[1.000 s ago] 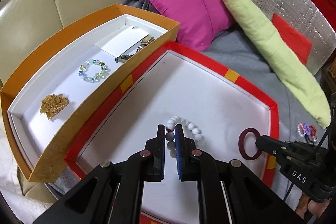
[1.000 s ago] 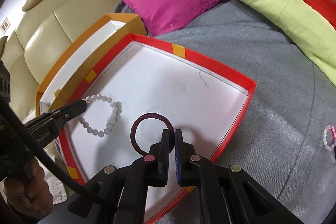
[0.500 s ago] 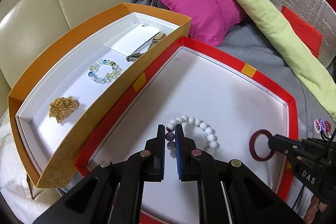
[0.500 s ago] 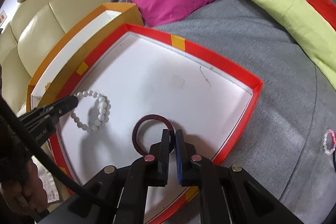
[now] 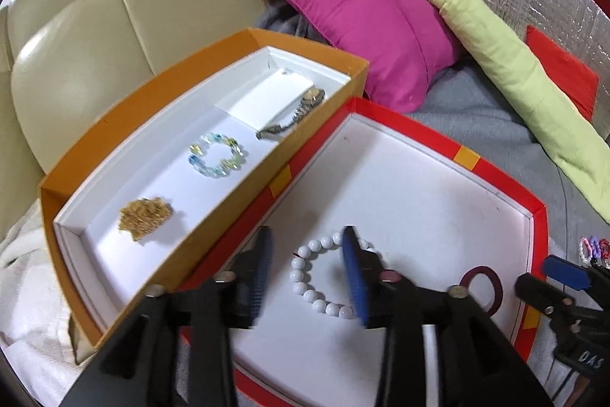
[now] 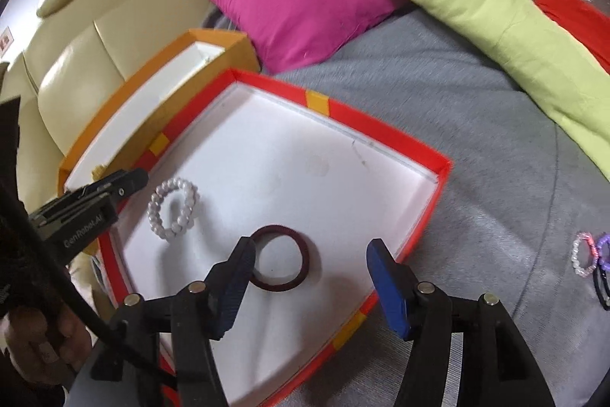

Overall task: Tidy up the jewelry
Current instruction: 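Lower both bracelets into the box and open both tools, then move both tools back toward the remaining bracelets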

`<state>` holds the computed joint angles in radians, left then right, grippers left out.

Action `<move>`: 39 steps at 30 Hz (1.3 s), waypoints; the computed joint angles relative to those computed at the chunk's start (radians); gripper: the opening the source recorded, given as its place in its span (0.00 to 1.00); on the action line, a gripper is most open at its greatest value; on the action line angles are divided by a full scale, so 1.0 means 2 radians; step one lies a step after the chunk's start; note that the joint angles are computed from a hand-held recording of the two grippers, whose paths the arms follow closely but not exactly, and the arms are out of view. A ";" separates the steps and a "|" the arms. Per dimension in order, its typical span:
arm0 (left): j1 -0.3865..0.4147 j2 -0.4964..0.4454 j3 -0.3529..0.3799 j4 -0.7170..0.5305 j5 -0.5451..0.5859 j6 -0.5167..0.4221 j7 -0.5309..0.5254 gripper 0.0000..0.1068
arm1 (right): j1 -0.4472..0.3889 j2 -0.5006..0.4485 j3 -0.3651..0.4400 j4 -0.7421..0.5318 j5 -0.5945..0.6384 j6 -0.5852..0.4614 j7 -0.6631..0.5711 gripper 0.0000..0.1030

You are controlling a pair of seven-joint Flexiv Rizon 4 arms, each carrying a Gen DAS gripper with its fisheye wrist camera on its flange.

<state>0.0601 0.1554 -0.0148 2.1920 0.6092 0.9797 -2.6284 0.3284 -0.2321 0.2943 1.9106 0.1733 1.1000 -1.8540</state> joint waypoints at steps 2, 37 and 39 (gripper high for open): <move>-0.001 0.008 -0.008 -0.003 0.011 -0.012 -0.014 0.53 | -0.010 0.009 0.003 0.000 0.019 0.000 -0.011 0.63; -0.233 -0.159 -0.048 -0.199 0.050 -0.074 0.000 0.71 | -0.184 0.099 -0.125 0.140 0.037 0.110 -0.058 1.00; -0.240 -0.164 -0.040 -0.200 0.045 -0.070 0.007 0.71 | -0.187 0.096 -0.125 0.141 0.035 0.112 -0.056 1.00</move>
